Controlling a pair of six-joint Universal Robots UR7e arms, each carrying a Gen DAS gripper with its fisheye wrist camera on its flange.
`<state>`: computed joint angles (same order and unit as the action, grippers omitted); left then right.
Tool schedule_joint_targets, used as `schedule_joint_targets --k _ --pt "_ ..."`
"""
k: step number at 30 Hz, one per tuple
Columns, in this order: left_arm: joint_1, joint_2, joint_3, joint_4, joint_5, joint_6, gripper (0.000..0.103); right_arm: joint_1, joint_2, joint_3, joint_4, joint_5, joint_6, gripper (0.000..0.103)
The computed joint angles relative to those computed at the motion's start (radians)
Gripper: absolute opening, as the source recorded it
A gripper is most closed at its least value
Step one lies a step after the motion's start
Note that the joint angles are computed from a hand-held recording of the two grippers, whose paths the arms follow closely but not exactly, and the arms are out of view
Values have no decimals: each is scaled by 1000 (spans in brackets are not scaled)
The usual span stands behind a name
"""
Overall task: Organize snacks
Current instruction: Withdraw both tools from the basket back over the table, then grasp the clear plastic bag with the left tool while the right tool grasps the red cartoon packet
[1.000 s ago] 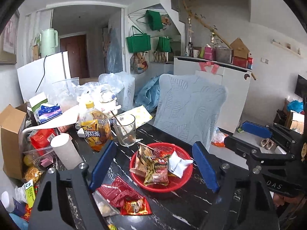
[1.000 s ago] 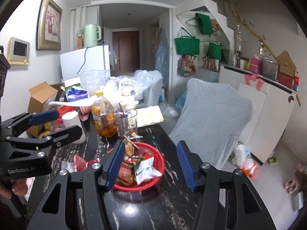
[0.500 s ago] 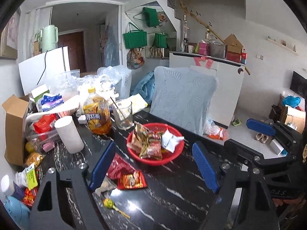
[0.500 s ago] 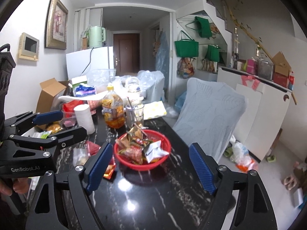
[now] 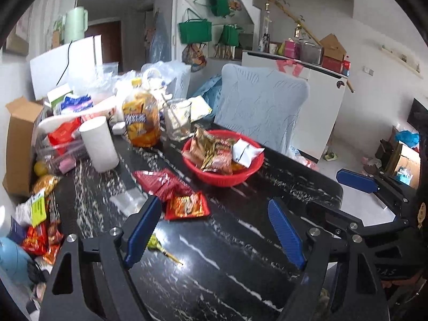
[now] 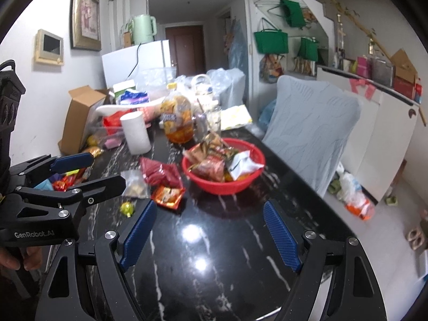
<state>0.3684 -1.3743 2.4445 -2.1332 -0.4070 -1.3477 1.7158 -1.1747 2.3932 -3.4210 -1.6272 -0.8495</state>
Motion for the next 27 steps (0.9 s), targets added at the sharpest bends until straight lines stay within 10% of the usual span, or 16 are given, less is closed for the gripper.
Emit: schedule_joint_targets --k 17,27 --pt "78 -125 60 143 -51 -178 82 34 147 -82 133 -37 6 83" --pt "198 -156 86 -27 -42 -32 82 64 258 -183 215 -68 33 83"
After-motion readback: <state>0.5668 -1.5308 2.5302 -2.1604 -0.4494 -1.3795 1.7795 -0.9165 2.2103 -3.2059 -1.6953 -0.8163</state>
